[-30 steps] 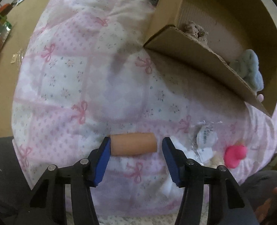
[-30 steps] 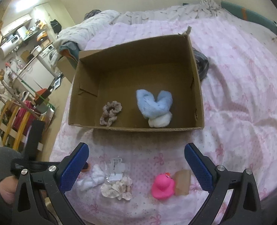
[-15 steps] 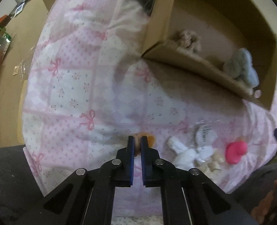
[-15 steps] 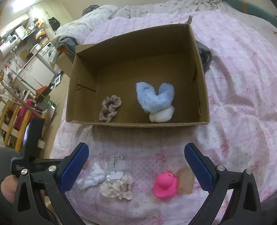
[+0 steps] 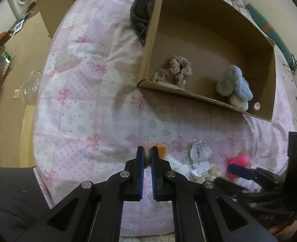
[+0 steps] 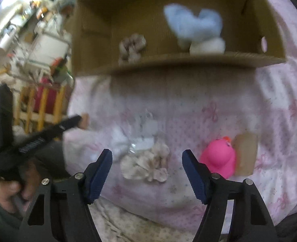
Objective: Organize soft objects
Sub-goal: 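Grasp the tan sponge roll with the left tool while the right tool grasps the cream scrunchie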
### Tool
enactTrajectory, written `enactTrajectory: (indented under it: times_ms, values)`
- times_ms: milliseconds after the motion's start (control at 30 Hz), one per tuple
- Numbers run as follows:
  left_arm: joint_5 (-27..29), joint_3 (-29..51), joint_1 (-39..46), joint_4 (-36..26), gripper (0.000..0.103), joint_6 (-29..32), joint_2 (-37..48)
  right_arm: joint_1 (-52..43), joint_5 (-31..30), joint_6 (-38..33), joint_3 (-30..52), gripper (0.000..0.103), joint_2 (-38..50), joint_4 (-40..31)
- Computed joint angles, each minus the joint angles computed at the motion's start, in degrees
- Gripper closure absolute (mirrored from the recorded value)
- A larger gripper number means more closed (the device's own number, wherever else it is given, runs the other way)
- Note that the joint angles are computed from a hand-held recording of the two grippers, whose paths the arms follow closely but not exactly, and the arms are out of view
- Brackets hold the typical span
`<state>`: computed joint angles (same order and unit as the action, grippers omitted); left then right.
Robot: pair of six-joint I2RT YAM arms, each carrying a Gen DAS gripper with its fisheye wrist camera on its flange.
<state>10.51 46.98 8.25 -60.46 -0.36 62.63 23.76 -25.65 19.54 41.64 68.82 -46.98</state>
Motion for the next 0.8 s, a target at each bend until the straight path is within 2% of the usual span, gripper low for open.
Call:
enactTrajectory:
  times_ms: [233,333,433,567,800]
  values:
    - [-0.8,-0.6,-1.8,0.4,0.097,-0.5,-1.2,9.0,4.1,2.5,-0.3,0.027,5.8,4.5]
    - [-0.5,-0.6,-2.0,0.4,0.097,-0.3,-1.2,12.6,6.6,2.8,0.0,0.054,7.3,5.3]
    - [-0.8,-0.6,-2.3,0.6,0.097,-0.6,-1.4,13.6,7.7,3.3,-0.5,0.07,6.5,5.4]
    - [-0.8,-0.4,-1.8,0.3,0.097,-0.6,-1.6,12.1,7.0,3.3,-1.3,0.077,3.0,3.9]
    - [-1.6,-0.4,-3.0,0.2,0.097,-0.9,-3.7,6.6,5.6,1.1,1.2,0.078,-5.9,-4.6]
